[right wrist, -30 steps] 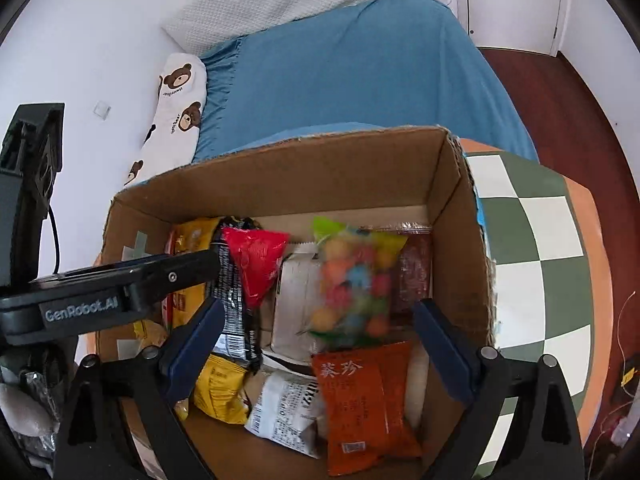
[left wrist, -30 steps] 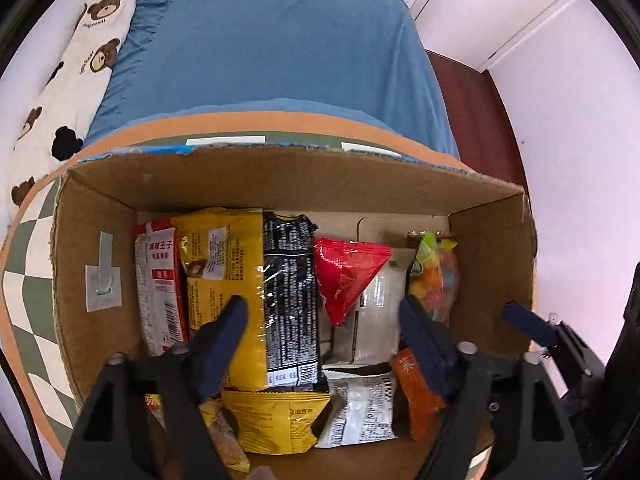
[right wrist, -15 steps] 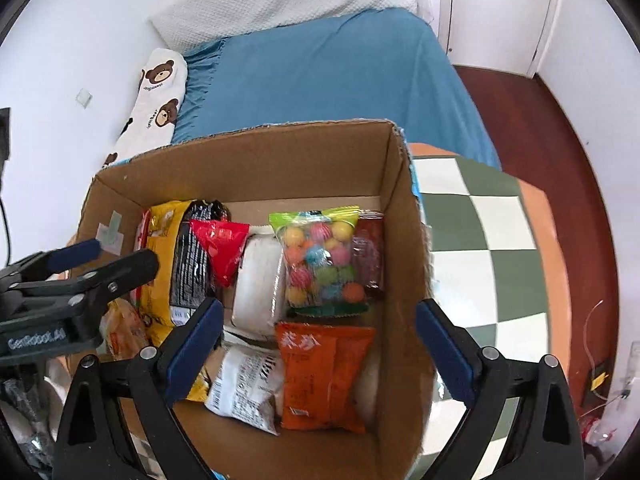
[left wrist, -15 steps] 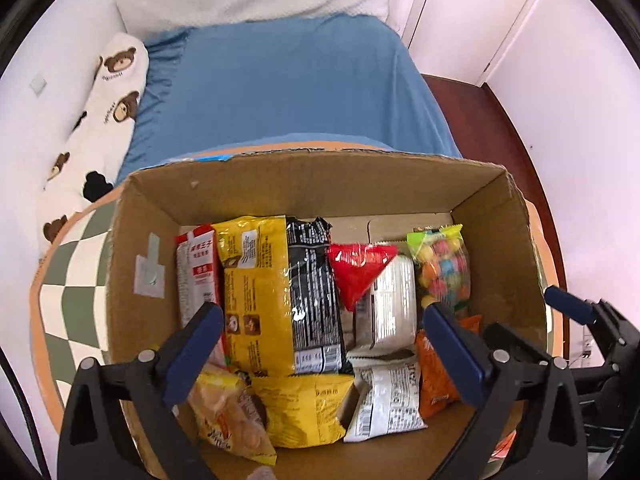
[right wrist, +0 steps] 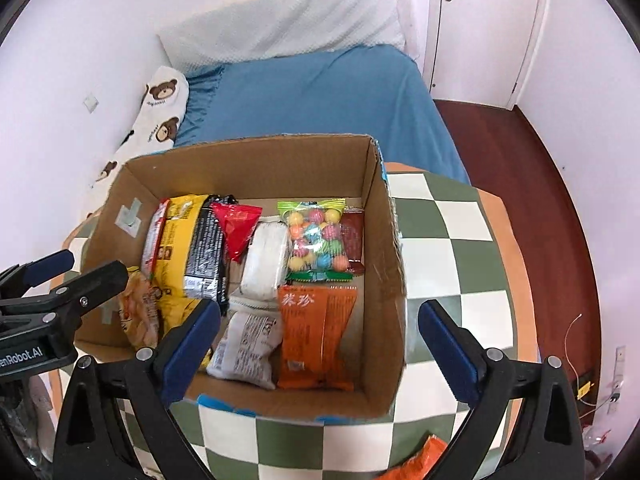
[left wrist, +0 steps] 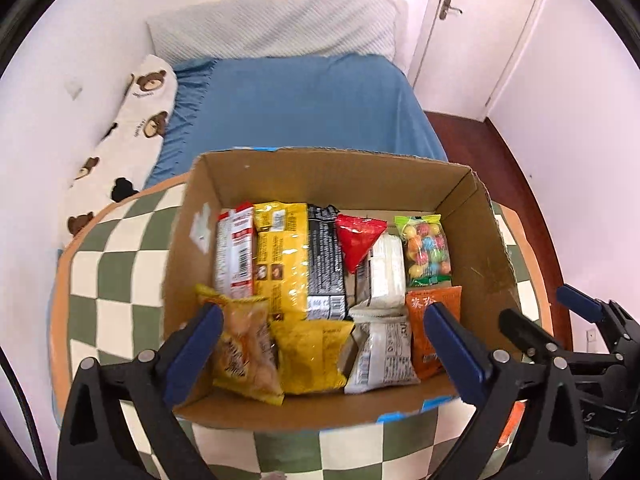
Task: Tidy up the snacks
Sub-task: 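Withdraw both tools from the box back over the cloth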
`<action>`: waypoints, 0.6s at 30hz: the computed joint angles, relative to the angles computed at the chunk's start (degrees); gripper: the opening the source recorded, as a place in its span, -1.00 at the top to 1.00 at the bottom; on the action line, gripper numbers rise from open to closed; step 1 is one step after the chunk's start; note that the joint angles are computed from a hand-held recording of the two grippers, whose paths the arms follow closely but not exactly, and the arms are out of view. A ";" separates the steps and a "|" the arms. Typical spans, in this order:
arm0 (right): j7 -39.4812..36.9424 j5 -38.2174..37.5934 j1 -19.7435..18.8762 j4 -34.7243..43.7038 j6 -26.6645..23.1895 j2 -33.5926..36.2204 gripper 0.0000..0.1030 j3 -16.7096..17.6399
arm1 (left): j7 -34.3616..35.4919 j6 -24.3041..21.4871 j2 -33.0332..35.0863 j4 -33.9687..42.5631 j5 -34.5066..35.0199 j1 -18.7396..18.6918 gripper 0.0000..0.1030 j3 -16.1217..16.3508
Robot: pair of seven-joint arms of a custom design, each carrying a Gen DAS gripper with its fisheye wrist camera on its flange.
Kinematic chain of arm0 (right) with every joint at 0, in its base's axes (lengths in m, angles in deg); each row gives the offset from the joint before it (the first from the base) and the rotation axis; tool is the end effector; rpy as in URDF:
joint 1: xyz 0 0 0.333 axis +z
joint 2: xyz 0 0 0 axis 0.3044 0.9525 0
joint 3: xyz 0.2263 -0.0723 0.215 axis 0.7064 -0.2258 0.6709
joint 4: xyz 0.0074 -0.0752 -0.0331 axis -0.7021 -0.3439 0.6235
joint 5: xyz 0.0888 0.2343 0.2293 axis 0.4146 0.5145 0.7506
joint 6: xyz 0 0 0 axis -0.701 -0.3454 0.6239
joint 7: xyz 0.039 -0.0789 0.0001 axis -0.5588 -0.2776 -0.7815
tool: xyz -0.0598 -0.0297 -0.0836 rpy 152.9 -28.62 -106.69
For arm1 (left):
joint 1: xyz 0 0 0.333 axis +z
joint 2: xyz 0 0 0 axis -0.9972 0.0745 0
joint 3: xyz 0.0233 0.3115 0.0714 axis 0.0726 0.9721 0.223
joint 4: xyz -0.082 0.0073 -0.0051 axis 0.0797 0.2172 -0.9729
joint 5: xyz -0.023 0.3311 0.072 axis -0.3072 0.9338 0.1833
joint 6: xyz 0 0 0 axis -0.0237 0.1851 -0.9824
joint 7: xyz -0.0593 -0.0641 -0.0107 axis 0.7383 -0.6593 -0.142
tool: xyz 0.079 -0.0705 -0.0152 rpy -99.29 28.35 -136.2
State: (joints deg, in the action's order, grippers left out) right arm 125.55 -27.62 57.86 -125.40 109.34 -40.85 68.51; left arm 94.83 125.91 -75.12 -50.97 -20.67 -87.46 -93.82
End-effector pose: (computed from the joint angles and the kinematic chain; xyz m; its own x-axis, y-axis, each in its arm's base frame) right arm 0.3821 0.3895 0.6681 -0.5462 -0.8315 -0.1015 -0.7211 0.5284 -0.4481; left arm 0.5004 -0.1035 0.7499 -0.6077 -0.7919 0.0604 -0.7322 0.5292 -0.4288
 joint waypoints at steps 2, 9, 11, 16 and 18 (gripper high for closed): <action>0.91 -1.99 1.43 2.03 -2.56 0.45 -0.96 0.62 | 0.55 0.50 -1.88 -1.69 -1.41 0.71 -0.99 0.63; 2.83 -8.82 8.39 11.70 -12.72 3.73 -0.96 1.48 | 3.95 2.24 -9.66 -8.07 -5.99 2.19 -0.99 3.56; 2.80 -10.60 10.81 14.83 -15.10 5.08 -0.96 1.22 | 5.14 2.07 -11.85 -9.61 -7.10 2.33 -0.99 4.62; 4.57 -12.26 15.87 18.56 -16.96 6.63 -0.96 0.08 | 6.20 1.94 -16.57 -13.66 -7.21 2.34 -0.99 6.25; 7.62 -10.73 16.06 14.28 -14.32 4.15 -0.96 0.29 | 6.25 2.22 -18.98 -16.55 -6.39 2.19 -0.99 6.51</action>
State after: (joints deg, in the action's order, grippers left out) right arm 133.17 -38.35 73.92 -111.12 95.02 -36.71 68.80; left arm 101.09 128.13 -94.10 -67.52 -27.06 -85.27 -87.31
